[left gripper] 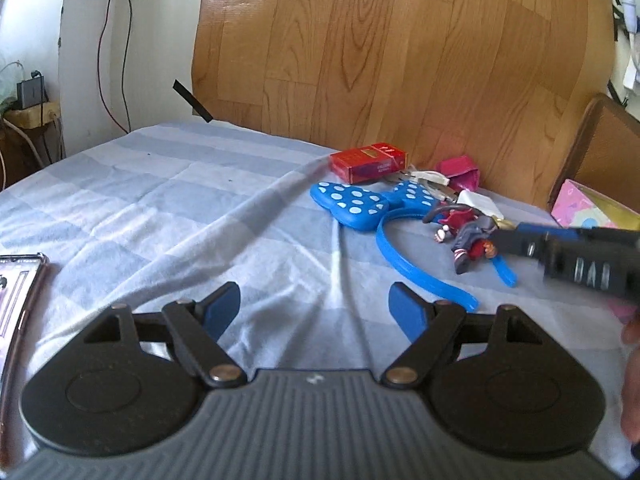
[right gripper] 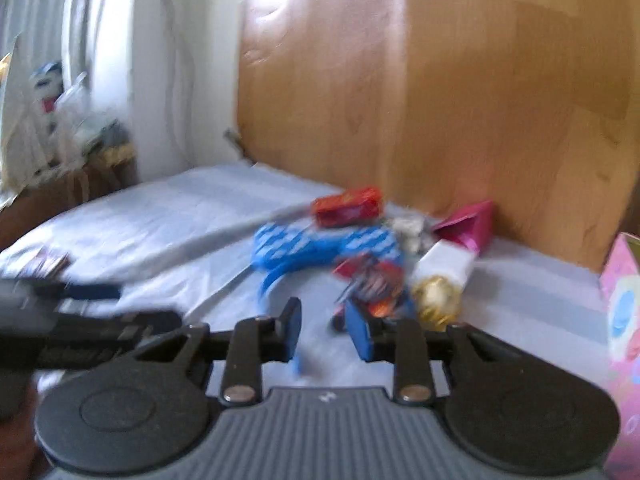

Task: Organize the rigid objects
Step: 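Move the right gripper back and grasp the small red figurine, then carry the figurine with the right gripper into the pink tin and release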

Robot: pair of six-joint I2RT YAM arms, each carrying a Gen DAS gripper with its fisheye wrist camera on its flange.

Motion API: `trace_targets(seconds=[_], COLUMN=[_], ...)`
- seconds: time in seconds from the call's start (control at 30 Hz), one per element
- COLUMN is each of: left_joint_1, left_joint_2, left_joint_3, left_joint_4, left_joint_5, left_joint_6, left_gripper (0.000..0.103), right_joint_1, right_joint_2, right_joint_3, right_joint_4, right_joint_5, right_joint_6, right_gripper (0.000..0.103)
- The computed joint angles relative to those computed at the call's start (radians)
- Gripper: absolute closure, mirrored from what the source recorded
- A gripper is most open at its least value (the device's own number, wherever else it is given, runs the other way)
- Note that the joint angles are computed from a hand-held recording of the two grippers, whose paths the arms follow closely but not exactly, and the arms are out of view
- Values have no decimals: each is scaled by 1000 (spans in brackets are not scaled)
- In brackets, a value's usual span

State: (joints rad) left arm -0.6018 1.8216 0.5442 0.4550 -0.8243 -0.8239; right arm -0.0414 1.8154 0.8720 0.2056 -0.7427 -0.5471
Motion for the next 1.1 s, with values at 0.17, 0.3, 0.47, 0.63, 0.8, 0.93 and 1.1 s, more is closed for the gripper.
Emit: trace_targets(seconds=[0.17, 0.3, 0.47, 0.63, 0.8, 0.93, 1.1], left_joint_1=[13, 18, 20, 0, -95, -117, -129], left_joint_2=[10, 9, -6, -45, -48, 21, 90], left_joint_3=[4, -6, -48, -77, -2, 126, 244], left_joint_4=[13, 29, 99, 170, 196, 116, 46], left_joint_5=[36, 54, 76, 170, 353, 513, 629], left_joint_6=[13, 15, 29, 79, 167, 143, 84], left_gripper=[20, 20, 20, 20, 20, 20, 14], right_joint_1=[-20, 54, 28, -180, -453, -581, -589], right_joint_2=[62, 154, 138, -35, -76, -24, 16], right_joint_3=[102, 220, 184, 38, 0, 45, 85], right_joint_4=[-25, -131, -124, -308, -592, -718, -747], right_joint_5=[2, 104, 45, -144, -173, -158, -207], right_joint_6=[79, 18, 43, -228, -657, -779, -791], right_gripper=[72, 67, 88, 88, 87, 75, 56])
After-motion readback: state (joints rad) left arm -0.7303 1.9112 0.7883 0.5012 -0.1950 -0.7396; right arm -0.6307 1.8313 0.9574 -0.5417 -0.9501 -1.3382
